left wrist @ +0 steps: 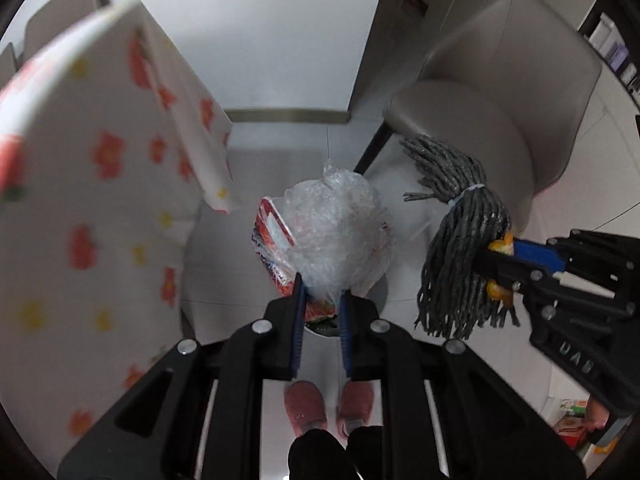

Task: Collect trash
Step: 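Carry the yarn bundle and plastic wrap over the grey bin and open both tools, then move both tools back over the table toward the receipt and container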

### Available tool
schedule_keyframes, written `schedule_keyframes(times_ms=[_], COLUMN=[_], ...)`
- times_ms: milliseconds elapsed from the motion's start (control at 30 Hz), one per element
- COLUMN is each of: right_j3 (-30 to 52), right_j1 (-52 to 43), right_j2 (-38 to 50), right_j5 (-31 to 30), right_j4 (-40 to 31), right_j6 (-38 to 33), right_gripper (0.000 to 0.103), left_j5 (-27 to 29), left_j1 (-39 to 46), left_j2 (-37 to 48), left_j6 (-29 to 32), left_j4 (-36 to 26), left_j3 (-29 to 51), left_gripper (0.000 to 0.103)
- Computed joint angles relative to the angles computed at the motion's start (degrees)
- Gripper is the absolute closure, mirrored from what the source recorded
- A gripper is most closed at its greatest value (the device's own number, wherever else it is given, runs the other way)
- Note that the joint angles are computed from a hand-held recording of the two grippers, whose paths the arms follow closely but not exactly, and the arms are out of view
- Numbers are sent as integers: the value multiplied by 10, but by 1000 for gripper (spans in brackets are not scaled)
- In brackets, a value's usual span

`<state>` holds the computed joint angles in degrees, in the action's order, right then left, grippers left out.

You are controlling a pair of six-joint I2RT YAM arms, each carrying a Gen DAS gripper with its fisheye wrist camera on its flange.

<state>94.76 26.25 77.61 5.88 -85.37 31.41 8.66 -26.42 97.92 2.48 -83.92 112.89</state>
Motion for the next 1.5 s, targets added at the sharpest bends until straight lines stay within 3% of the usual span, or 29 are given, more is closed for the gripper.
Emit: schedule_keyframes(times_ms=[200,300,433,567,867,900,967,1100,1267,1400,1500], right_j3=[-294,-382,-451,-481,-477,-476,-472,-461,-407,-316,-216], right_j1=[-57,-72,-76,-86,-113,-110,-112,-113,-101,-72,-39], right_j2=[-48,-41,-15,-4,-34,-40,-56,-83,-105,-107,-92], right_j5=[-38,-57,-74,-84,-77,-70,-61,-51,-38,-31,-25], right_j4=[222,312,393,432,397,389,370,330,254,172,99], right_j6=[-19,-27,-40,-39,-42,-40,-41,-34,-17,3,18], right_gripper=[87,82,69,46,46,46,46,46,46,46,46], left_j5=[1,-6,-14,-18,-8,-9,-9,-12,-13,-15,-27], left_j1=[-9,-13,-21,-22,-42,-47,-53,-60,-58,-44,-29], left_j2=[8,31,47,62,81,83,85,72,45,11,-22], left_j6=[1,3,0,7,21,20,16,14,16,19,8], left_j4=[209,280,328,344,353,351,348,339,282,198,127], left_j3=[-230,-292,-334,-347,-339,-338,-335,-331,-293,-232,-170], left_gripper=[88,87,87,87,84,81,61,55,55,54,40])
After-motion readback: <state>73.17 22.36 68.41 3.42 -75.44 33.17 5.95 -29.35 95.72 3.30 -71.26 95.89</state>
